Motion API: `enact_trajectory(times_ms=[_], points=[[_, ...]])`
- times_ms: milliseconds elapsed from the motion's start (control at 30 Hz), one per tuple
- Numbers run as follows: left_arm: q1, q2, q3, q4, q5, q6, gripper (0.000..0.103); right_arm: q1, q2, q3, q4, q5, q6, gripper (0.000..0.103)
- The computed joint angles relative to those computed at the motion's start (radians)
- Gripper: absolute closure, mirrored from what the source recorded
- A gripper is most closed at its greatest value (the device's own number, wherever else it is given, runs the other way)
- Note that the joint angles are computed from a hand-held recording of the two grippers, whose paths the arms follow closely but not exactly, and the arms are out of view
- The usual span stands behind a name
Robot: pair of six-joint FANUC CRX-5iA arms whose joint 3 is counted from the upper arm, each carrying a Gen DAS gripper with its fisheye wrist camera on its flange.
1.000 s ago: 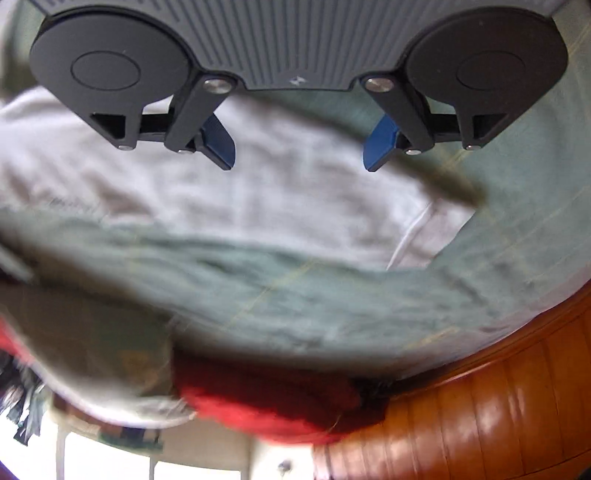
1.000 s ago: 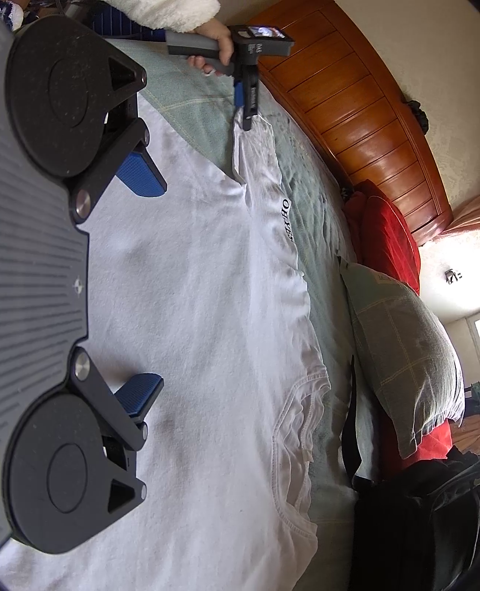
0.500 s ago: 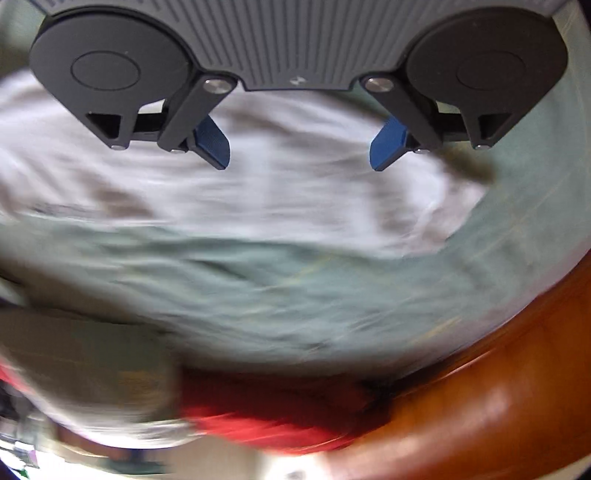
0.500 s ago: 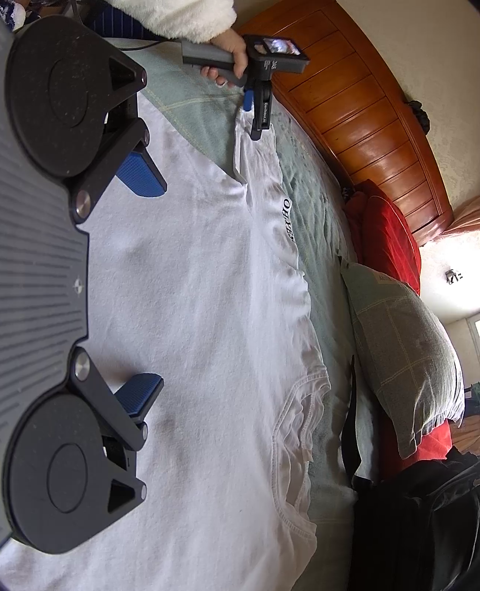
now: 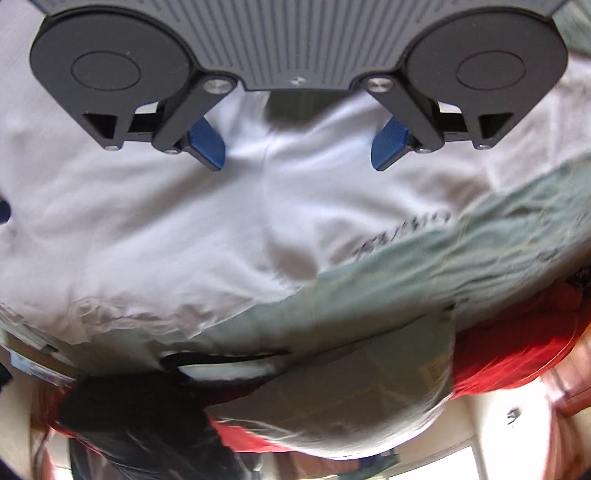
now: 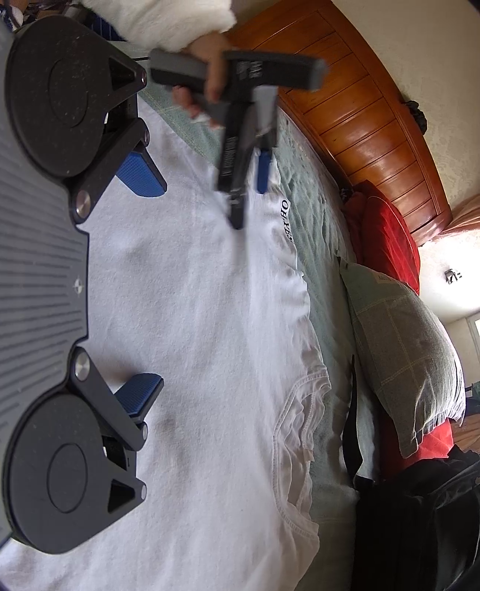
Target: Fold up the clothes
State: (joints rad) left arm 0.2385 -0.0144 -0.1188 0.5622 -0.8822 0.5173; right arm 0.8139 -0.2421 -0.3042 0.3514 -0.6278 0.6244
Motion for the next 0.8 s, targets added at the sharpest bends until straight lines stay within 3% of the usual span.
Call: enact_trajectory(times_ms=[133, 200, 300, 367, 433, 467, 533, 700, 800], points=[[0.01, 0.001, 0.085, -0.116, -0.064, 0.152, 0.015, 0.002, 0.002, 0.001, 0.007, -0.004, -0.005, 0.0], [-0.002, 0.002, 0.11, -0.093, -0.082, 0.163, 0.015, 0.004, 0.003, 0.001, 0.01, -0.007, -0.007, 0.0], [-0.01, 0.058, 0.172, 0.07, -0.229, 0.191, 0.013, 0.006, 0.002, -0.001, 0.015, -0.009, -0.012, 0.0], [-0.029, 0.143, 0.245, 0.155, -0.383, 0.266, 0.011, 0.005, 0.002, 0.0, 0.013, -0.01, -0.011, 0.0], [-0.057, 0.23, 0.318, 0.185, -0.496, 0.374, 0.011, 0.003, 0.002, 0.001, 0.008, -0.01, -0.008, 0.0], [-0.074, 0.256, 0.342, 0.168, -0.505, 0.415, 0.011, 0.002, 0.001, 0.001, 0.006, -0.009, -0.007, 0.0], [-0.104, 0.292, 0.375, 0.125, -0.487, 0.47, 0.012, 0.0, 0.0, 0.001, 0.001, -0.007, -0.006, 0.0], [-0.144, 0.318, 0.367, 0.114, -0.297, 0.512, 0.011, 0.001, 0.001, 0.004, 0.002, -0.012, -0.003, 0.0], [-0.159, 0.361, 0.405, 0.108, -0.228, 0.557, 0.012, 0.002, 0.001, 0.004, 0.001, -0.014, 0.002, 0.0]])
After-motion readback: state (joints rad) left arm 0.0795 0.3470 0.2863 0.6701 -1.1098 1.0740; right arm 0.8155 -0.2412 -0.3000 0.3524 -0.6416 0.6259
